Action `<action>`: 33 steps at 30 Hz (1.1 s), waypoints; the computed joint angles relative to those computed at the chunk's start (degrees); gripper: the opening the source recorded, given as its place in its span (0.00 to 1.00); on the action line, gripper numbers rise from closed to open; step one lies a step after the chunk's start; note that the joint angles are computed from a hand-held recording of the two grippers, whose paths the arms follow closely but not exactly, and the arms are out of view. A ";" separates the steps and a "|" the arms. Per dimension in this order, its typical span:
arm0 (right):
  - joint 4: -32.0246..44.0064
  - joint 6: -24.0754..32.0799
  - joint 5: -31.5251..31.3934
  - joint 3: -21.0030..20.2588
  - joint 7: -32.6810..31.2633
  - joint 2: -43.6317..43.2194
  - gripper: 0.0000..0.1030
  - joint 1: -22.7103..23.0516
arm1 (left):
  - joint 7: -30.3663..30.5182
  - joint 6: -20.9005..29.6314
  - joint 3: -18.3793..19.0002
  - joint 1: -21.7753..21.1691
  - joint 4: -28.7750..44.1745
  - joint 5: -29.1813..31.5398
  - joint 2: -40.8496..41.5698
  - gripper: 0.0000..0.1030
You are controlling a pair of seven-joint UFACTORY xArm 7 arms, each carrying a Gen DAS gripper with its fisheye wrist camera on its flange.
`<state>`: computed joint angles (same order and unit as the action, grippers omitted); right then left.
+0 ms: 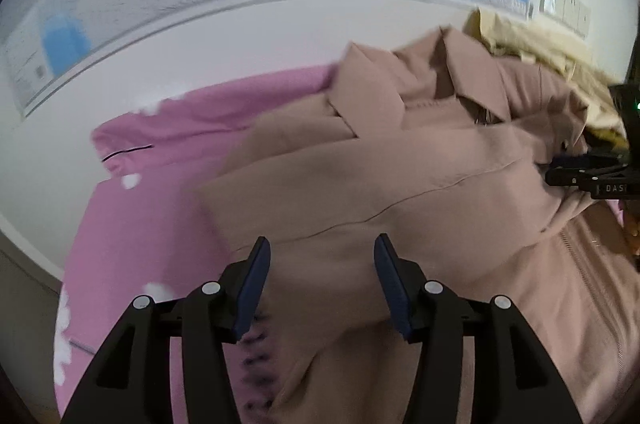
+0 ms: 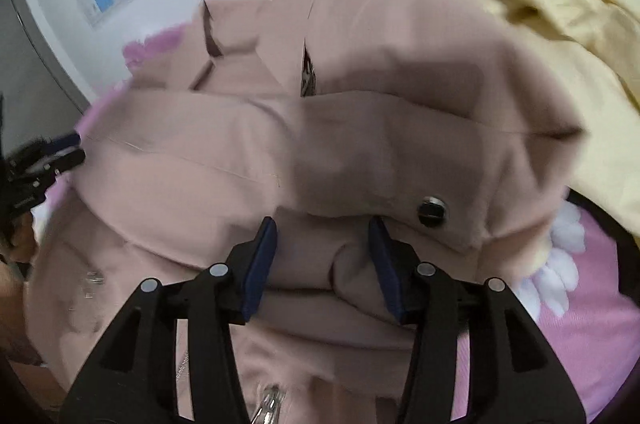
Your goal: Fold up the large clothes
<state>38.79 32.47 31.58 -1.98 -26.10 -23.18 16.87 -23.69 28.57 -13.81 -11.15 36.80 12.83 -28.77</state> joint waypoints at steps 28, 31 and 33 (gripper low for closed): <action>-26.45 37.27 3.76 -17.16 0.79 -48.17 0.69 -15.90 | 11.20 18.71 12.36 -22.01 -25.36 -37.97 -42.50 0.71; -26.89 37.97 6.44 -16.78 -0.41 -47.70 0.68 -14.39 | 12.04 16.88 12.06 -23.33 -25.12 -40.05 -40.72 0.75; -27.08 37.10 8.22 -15.55 -1.44 -47.19 0.68 -13.10 | 12.73 15.19 12.57 -24.26 -24.76 -41.82 -38.73 0.75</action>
